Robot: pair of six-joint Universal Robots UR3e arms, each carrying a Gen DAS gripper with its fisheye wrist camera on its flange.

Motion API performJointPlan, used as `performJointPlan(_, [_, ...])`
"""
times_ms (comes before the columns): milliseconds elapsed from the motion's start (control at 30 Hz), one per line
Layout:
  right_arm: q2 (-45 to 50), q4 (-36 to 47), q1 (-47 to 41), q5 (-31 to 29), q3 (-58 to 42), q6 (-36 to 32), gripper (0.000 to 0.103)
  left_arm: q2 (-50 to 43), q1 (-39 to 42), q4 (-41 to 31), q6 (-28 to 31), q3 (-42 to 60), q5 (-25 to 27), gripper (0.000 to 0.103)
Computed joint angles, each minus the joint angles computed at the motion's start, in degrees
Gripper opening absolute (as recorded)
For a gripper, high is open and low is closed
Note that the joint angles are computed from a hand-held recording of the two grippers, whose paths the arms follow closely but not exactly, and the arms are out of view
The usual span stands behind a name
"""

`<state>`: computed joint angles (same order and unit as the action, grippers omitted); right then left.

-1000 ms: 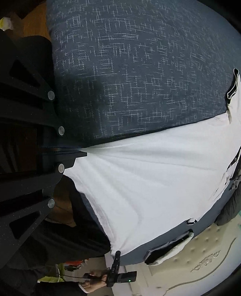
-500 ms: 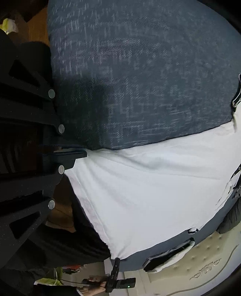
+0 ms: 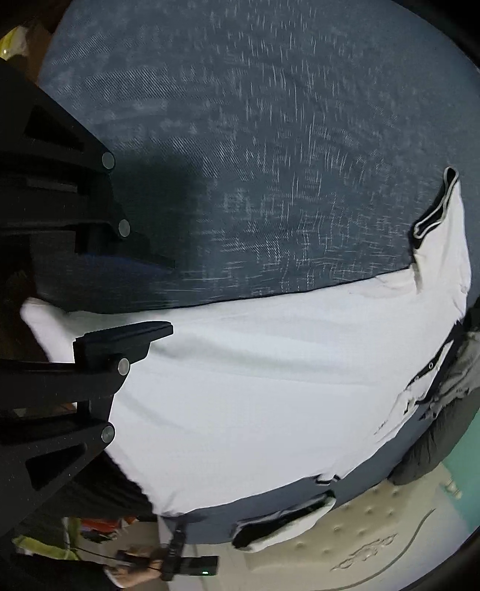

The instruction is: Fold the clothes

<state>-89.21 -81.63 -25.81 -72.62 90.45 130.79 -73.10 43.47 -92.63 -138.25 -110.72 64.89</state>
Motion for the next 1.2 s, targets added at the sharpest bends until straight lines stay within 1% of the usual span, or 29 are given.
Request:
performJointPlan(67, [0.64,-0.93,0.67,-0.15,1.43,0.70,0.030,-1.75,-1.12,2.90,-2.42,-1.78,-1.01,0.029])
performJointPlan(167, [0.62,-1.39,0.65,0.01,3.47,0.47,0.030,-2.79,-2.56,5.57,-3.88,-3.25,-1.68,0.029])
performJointPlan(233, [0.15,-1.00,0.23,0.08,4.38,-0.22,0.030,-3.40,-3.69,7.14,-4.86,-3.98,-2.32,0.028])
performJointPlan(267, [-0.12,-0.62,0.01,0.06,4.48,-0.36,0.030,-4.12,-4.83,8.55,-5.87,-4.16,-2.55,0.026])
performJointPlan(300, [-0.25,-0.46,-0.12,0.06,4.69,-0.42,0.030,-4.66,-5.53,9.36,-6.44,-4.25,-2.73,0.011])
performJointPlan(333, [-0.24,-0.33,-0.28,0.09,4.86,-0.57,0.030,-5.99,-6.46,10.44,-7.32,-3.78,-2.90,0.004])
performJointPlan(367, [-0.16,-0.06,-0.50,0.11,4.89,-0.85,0.030,-7.64,-7.48,11.70,-8.25,-2.80,-2.96,0.004])
performJointPlan(400, [0.15,0.24,-0.70,0.21,4.68,-1.20,0.029,-7.53,-7.18,11.57,-7.97,-2.41,-2.98,0.004])
performJointPlan(433, [0.17,0.28,-0.70,0.30,4.79,-1.51,0.025,-7.18,-6.95,11.82,-8.25,-2.31,-3.27,0.004])
performJointPlan(467, [-0.28,0.11,-0.59,0.28,5.36,-1.80,0.014,-6.84,-6.74,12.10,-8.55,-2.22,-3.56,0.004])
performJointPlan(500, [-0.72,-0.06,-0.47,0.27,5.92,-2.07,0.007,-6.50,-6.52,12.40,-8.85,-2.13,-3.85,0.004])
performJointPlan(533, [-1.02,-0.29,-0.36,0.00,5.97,-2.22,0.004,-6.03,-5.93,12.24,-8.68,-2.07,-3.90,0.004])
performJointPlan(667, [-1.54,0.25,-1.13,-0.49,5.00,-2.63,0.003,-6.05,-4.60,12.13,-8.13,-2.24,-3.45,0.004])
performJointPlan(733, [-1.81,-0.05,-1.40,-0.71,5.02,-2.50,0.003,-6.66,-5.30,14.84,-9.81,-3.50,-2.59,0.006])
performJointPlan(800, [-1.88,-0.32,-1.52,-0.62,5.35,-2.32,0.003,-6.97,-5.60,16.10,-10.92,-4.24,-2.17,0.007])
performJointPlan(867, [-1.74,-0.36,-1.67,-0.43,5.30,-2.14,0.003,-6.19,-4.68,14.32,-9.77,-4.24,-2.69,0.007])
performJointPlan(900, [-1.69,-0.25,-1.77,-0.21,5.11,-1.99,0.003,-4.69,-3.20,11.76,-7.54,-4.19,-2.47,0.009])
performJointPlan(967, [-1.70,1.20,-2.48,0.97,4.60,-2.43,0.005,-2.09,-0.62,6.69,-3.23,-3.58,-1.99,0.017])
performJointPlan(1000, [-1.15,3.30,-3.20,1.76,3.35,-2.97,0.006,-0.76,1.64,2.86,0.06,-2.84,-1.82,0.024])
performJointPlan(1033, [-0.66,5.10,-3.73,2.22,2.32,-3.31,0.008,0.24,3.46,-0.27,2.71,-2.23,-1.46,0.029])
performJointPlan(1067, [-0.68,5.75,-3.95,2.17,2.01,-3.43,0.020,0.91,4.59,-2.37,4.40,-1.93,-0.92,0.029])
performJointPlan(1100, [-1.10,5.61,-4.05,1.93,2.15,-3.52,0.035,1.54,5.74,-4.41,6.07,-1.62,-0.34,0.029])
performJointPlan(1133, [-1.24,5.76,-4.12,1.74,2.06,-3.71,0.038,2.47,6.78,-6.30,7.67,-1.66,0.26,0.029])
performJointPlan(1200, [-3.16,4.04,-2.97,1.78,5.54,-2.82,0.038,4.25,8.86,-9.92,10.77,-1.93,1.38,0.029])
